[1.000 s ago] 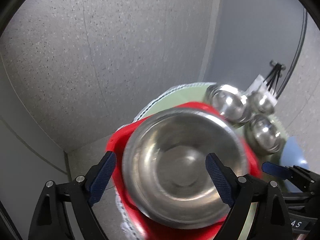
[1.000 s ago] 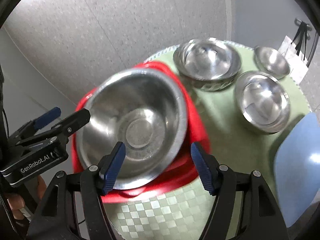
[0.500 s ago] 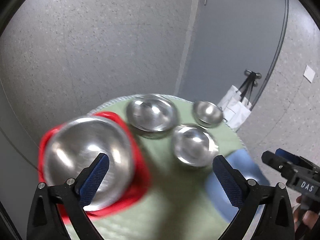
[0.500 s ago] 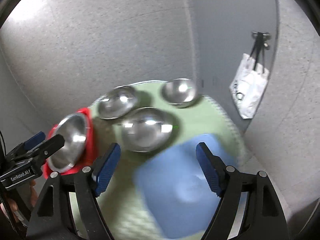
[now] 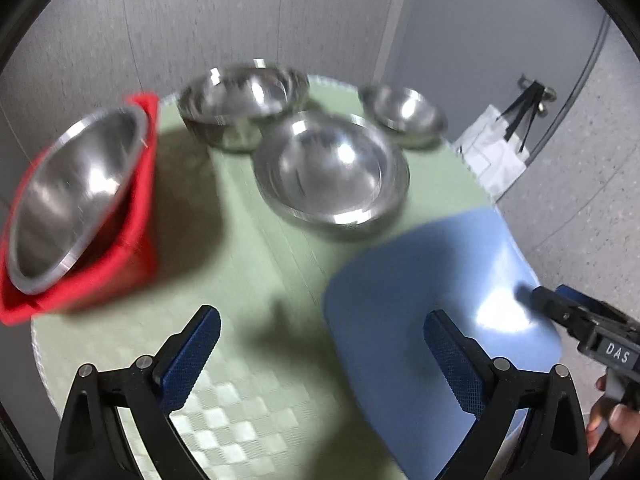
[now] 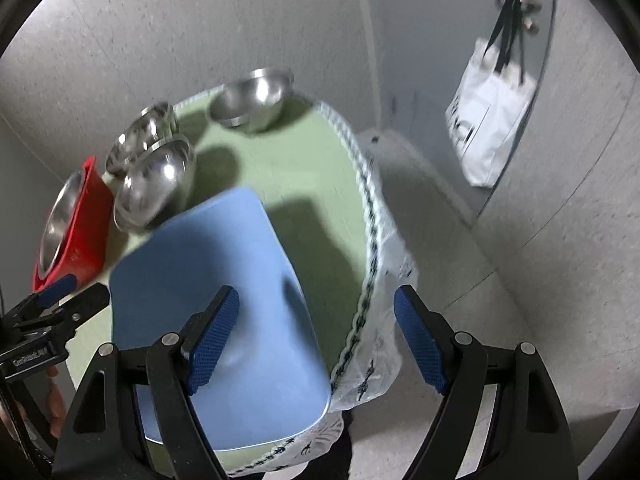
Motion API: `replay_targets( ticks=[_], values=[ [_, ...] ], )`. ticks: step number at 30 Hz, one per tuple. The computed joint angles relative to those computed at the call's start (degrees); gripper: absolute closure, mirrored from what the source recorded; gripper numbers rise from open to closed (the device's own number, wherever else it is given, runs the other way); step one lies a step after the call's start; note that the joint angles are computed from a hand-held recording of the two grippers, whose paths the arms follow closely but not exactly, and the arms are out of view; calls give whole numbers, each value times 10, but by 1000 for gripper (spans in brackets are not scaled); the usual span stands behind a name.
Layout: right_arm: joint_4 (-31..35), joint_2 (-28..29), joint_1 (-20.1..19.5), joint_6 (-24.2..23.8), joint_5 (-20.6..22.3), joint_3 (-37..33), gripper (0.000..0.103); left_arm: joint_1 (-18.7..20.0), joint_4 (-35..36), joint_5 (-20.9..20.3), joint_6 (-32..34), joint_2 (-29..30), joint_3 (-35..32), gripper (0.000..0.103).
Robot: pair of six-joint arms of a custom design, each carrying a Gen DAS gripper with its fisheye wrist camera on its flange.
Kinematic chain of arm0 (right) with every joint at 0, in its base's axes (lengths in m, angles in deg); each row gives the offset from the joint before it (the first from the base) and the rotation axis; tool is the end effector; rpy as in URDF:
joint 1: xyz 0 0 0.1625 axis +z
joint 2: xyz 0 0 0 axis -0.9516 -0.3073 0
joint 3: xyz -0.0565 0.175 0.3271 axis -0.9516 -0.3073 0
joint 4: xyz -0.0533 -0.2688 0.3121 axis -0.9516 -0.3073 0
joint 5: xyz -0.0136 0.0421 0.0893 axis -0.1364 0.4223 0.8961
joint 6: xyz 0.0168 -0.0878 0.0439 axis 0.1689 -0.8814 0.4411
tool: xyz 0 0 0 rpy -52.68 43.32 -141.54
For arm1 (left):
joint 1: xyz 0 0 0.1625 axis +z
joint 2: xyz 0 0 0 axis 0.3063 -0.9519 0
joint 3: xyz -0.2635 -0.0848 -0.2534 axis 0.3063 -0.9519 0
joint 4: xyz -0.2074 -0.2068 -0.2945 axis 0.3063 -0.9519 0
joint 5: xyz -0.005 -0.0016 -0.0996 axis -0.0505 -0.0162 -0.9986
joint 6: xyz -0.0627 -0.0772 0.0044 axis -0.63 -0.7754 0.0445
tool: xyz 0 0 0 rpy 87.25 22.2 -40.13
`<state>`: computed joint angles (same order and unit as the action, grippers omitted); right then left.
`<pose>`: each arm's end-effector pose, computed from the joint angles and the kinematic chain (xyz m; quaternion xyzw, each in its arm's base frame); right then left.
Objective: Organize plates and bowls
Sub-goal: 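Move both grippers to the light-blue plate and grasp its edge, then lift the light-blue plate and carry it over the red basket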
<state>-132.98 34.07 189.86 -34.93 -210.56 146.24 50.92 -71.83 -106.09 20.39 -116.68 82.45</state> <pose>0.3870 -0.5775 -0.0314 0.0858 -0.9362 0.2327 0.2491 -0.0333 -0.6333 0.3883 0.1120 0.9191 -0.2167 0.3095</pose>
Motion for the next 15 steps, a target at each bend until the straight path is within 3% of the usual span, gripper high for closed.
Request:
replay_targets(
  ticks=[4, 6, 8, 10, 14, 15],
  values=[
    [6, -5, -16, -6, 45, 13, 32, 6, 20, 12, -15, 27, -11, 14],
    [8, -9, -24, -7, 71, 20, 41, 16, 49, 5, -23, 47, -30, 30],
    [12, -12, -30, -4, 91, 25, 52, 23, 68, -15, -28, 54, -38, 36],
    [13, -15, -34, -2, 107, 29, 73, 23, 66, -23, -21, 53, -36, 40],
    [-6, -13, -33, -1, 124, 36, 84, 23, 64, -52, 14, 61, -45, 71],
    [-9, -14, -31, 0, 122, 38, 85, 22, 60, -53, 20, 63, -45, 71]
  ],
)
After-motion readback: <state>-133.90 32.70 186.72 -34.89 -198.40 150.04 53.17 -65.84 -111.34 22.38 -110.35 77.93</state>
